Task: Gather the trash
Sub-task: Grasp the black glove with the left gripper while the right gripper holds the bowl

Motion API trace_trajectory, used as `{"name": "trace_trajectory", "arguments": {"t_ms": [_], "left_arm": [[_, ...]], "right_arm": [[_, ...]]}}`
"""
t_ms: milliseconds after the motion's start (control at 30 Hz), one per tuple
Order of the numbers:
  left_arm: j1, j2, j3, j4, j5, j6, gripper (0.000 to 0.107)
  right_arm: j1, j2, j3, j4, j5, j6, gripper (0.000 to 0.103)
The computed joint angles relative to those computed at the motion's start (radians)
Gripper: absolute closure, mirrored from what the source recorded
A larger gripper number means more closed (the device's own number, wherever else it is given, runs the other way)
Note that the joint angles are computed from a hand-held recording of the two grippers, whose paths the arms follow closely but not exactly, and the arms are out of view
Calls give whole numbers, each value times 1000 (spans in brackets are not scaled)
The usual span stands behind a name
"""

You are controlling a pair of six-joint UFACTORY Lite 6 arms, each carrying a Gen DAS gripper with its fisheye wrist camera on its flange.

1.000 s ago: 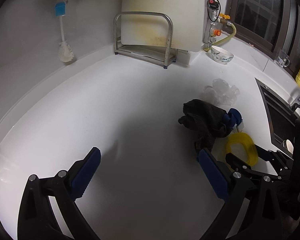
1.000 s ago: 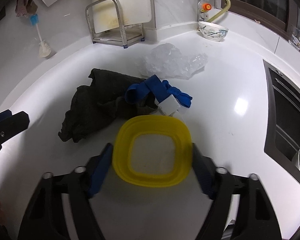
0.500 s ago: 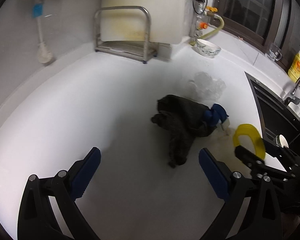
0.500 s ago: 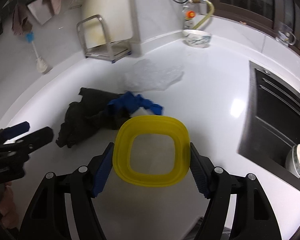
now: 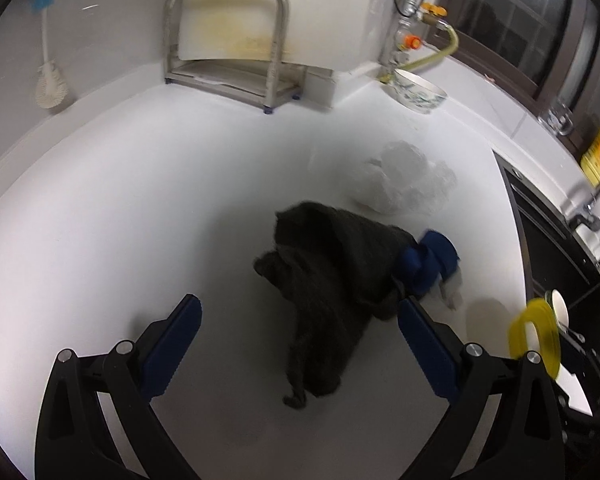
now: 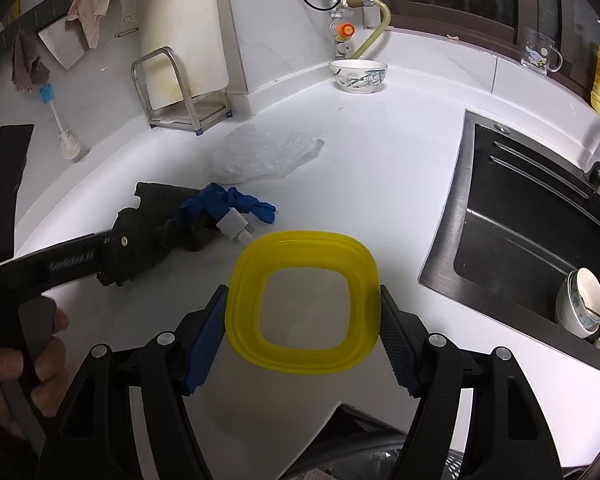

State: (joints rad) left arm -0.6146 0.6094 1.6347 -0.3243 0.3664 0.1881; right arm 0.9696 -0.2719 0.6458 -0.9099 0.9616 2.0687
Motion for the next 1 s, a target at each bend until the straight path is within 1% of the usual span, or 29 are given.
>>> {"name": "trace_trajectory", "arguments": {"t_ms": [167, 300, 400, 433, 467, 500, 600, 633, 667, 700, 733, 800, 1000], "left_arm": [[4, 39, 56, 90, 1, -91, 10], [-2, 83, 112, 119, 21, -119, 10], [-13, 101, 133, 136, 20, -127, 15], [-13, 104, 137, 106, 26, -97, 25], [-13, 110, 144, 82, 36, -72, 37], [-13, 116, 152, 53, 49, -43, 42], [-20, 106, 135, -5, 47, 16, 59], [-19, 105, 132, -38, 54, 48, 74], [-16, 102, 131, -91, 72, 97, 83], [-19, 98, 125, -102, 71, 109, 85], [-22, 86, 112, -104, 67, 115, 90], [-19, 57, 76, -167, 67, 180, 96], [-11, -48, -38, -171, 32, 198, 98]], "right_arm": [[14, -5, -2, 1, 8, 9, 34], [20, -4, 0, 4, 14, 12, 34], [36, -4, 4, 11, 30, 18, 34], [41, -6, 4, 13, 36, 21, 34], [46, -7, 3, 15, 41, 24, 34], [52, -7, 4, 17, 48, 27, 34], [63, -15, -2, 23, 57, 32, 34], [69, -17, -3, 26, 61, 35, 34], [74, -19, -3, 27, 66, 38, 34], [81, -21, -3, 29, 72, 41, 34], [86, -24, -6, 31, 75, 43, 34], [96, -28, -6, 34, 81, 47, 34], [137, -26, 12, 34, 107, 57, 34]]}}
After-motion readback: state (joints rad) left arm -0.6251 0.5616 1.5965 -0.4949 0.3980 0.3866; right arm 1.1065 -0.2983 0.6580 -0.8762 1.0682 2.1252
